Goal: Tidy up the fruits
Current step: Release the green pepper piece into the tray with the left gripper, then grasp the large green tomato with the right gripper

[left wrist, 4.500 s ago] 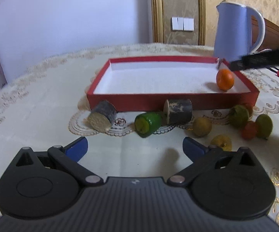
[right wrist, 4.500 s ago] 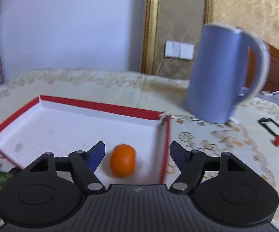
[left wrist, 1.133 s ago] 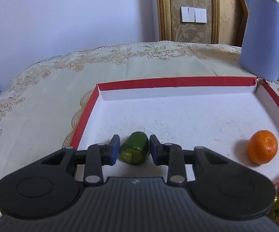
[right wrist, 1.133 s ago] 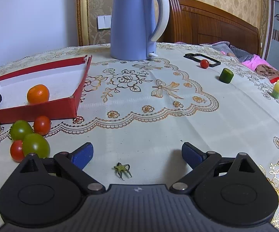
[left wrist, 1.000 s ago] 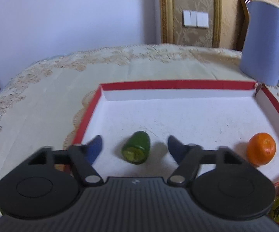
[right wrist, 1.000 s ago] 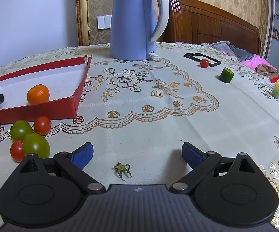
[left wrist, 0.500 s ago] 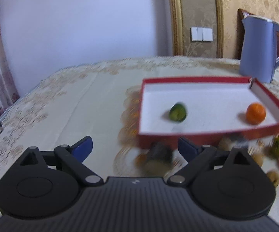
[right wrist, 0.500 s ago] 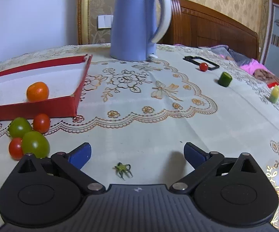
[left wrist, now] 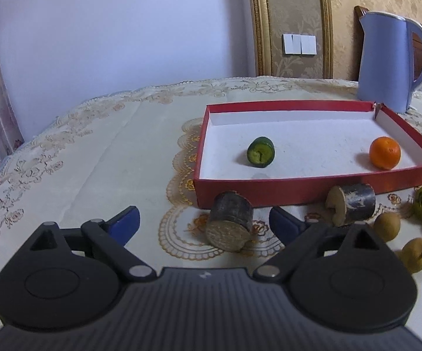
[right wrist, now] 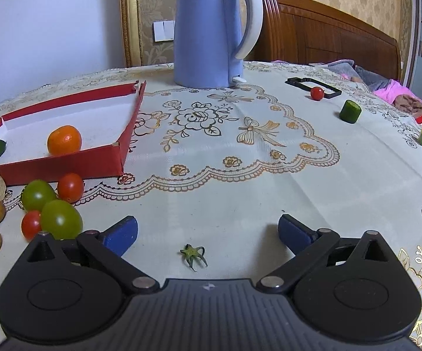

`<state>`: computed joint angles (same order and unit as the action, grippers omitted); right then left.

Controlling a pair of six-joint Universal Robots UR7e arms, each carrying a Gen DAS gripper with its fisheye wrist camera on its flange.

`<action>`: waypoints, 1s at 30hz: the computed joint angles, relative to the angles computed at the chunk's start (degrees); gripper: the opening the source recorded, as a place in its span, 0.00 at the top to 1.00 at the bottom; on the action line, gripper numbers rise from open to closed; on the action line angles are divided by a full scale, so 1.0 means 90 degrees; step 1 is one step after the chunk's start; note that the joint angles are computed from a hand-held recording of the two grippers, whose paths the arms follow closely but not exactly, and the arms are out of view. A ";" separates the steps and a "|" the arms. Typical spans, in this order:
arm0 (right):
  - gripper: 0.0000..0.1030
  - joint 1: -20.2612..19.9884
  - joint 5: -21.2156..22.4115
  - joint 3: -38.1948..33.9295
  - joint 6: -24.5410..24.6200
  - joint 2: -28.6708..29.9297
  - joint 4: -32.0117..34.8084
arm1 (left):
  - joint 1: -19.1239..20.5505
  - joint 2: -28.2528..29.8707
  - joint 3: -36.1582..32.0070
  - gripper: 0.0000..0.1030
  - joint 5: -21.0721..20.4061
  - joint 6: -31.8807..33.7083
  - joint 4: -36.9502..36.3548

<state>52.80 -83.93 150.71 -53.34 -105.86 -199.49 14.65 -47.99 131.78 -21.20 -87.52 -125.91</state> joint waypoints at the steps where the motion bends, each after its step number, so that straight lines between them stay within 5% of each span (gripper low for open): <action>1: 0.00 -0.0002 0.0006 0.0003 0.0000 -0.0002 -0.0003 | 0.0004 -0.0001 0.0037 0.08 0.0000 0.0052 -0.0149; 3: 0.00 -0.0102 0.0199 0.0019 0.0006 -0.0085 0.0076 | -0.0022 -0.0008 0.0186 0.08 0.0028 0.0177 -0.0564; 8: 0.00 -0.1347 0.2417 0.0393 -0.0453 -0.1150 0.0830 | -0.0095 -0.0066 0.0649 0.05 0.0086 0.0521 -0.1908; 13: 0.01 -0.1354 0.2468 0.0402 -0.1390 -0.1906 0.2456 | -0.0043 0.0019 0.0665 0.04 0.0014 0.1069 -0.2493; 18: 0.01 -0.1107 0.2384 0.0666 -0.1930 -0.1975 0.2377 | -0.0054 0.0049 0.0797 0.02 -0.0008 0.1319 -0.3049; 19: 0.05 -0.1044 0.2380 0.0702 -0.2014 -0.1973 0.2354 | -0.0060 0.0039 0.0794 0.02 -0.0073 0.1368 -0.3043; 22: 0.46 -0.0474 0.1751 0.0755 -0.1942 -0.1413 0.1560 | -0.0133 -0.0051 0.0638 0.02 -0.0241 0.1115 -0.2169; 30: 0.51 -0.0003 0.1261 0.0624 -0.1739 -0.0964 0.1492 | -0.0145 -0.0229 0.0532 0.00 -0.0325 0.0195 -0.1142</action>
